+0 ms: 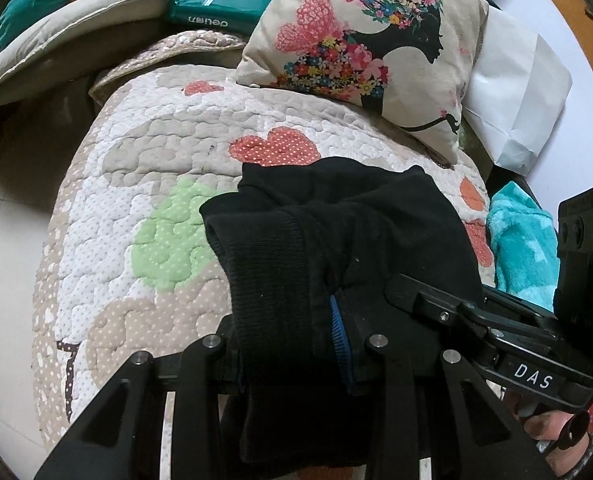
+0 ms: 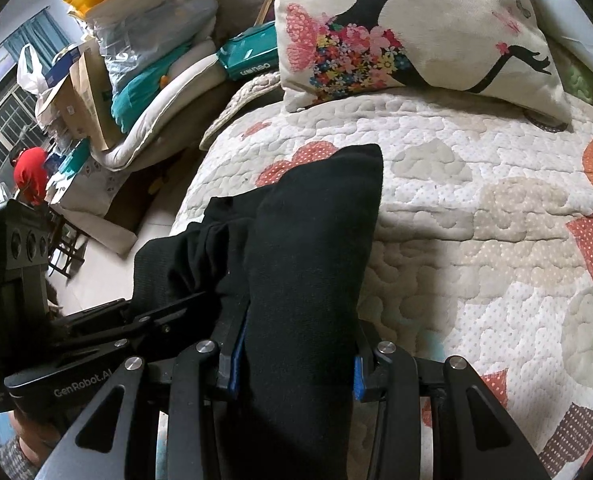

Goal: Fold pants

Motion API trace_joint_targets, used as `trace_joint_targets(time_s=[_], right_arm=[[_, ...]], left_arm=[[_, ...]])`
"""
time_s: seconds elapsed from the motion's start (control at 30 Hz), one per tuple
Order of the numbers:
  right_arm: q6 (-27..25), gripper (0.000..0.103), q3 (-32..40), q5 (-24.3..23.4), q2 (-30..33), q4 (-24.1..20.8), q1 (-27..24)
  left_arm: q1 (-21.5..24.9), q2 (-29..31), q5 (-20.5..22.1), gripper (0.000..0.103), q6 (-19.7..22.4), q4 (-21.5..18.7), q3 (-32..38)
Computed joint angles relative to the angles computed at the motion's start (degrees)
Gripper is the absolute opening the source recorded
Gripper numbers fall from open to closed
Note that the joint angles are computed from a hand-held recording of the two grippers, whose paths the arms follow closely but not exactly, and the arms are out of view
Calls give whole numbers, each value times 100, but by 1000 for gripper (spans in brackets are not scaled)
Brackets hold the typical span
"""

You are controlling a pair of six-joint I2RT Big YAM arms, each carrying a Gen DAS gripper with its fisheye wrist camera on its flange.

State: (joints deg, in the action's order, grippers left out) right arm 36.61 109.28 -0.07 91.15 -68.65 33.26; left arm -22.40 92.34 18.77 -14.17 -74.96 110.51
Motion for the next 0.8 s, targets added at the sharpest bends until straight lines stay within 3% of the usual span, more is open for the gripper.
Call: trace_joint_targets(time_s=[0.13, 0.27, 0.4, 0.53, 0.6, 0.8], right_arm=[[23, 43, -89, -15, -6, 33, -38], [35, 46, -256, -81, -38, 76, -73], [232, 60, -411, -1, -128, 55, -133], [370, 69, -581, 227, -291, 71, -175], [385, 71, -623, 292, -327, 57, -176], [467, 74, -812, 399, -447, 175, -148]], left_arm=[[-38, 32, -42, 35, 25, 3, -59], [-63, 24, -248, 51, -8, -27, -124], [8, -10, -334, 65, -131, -93, -176], [119, -23, -151, 69, -258, -199, -193], [157, -35, -227, 70, -272, -308, -193], [357, -72, 114, 74, -330, -445, -243]])
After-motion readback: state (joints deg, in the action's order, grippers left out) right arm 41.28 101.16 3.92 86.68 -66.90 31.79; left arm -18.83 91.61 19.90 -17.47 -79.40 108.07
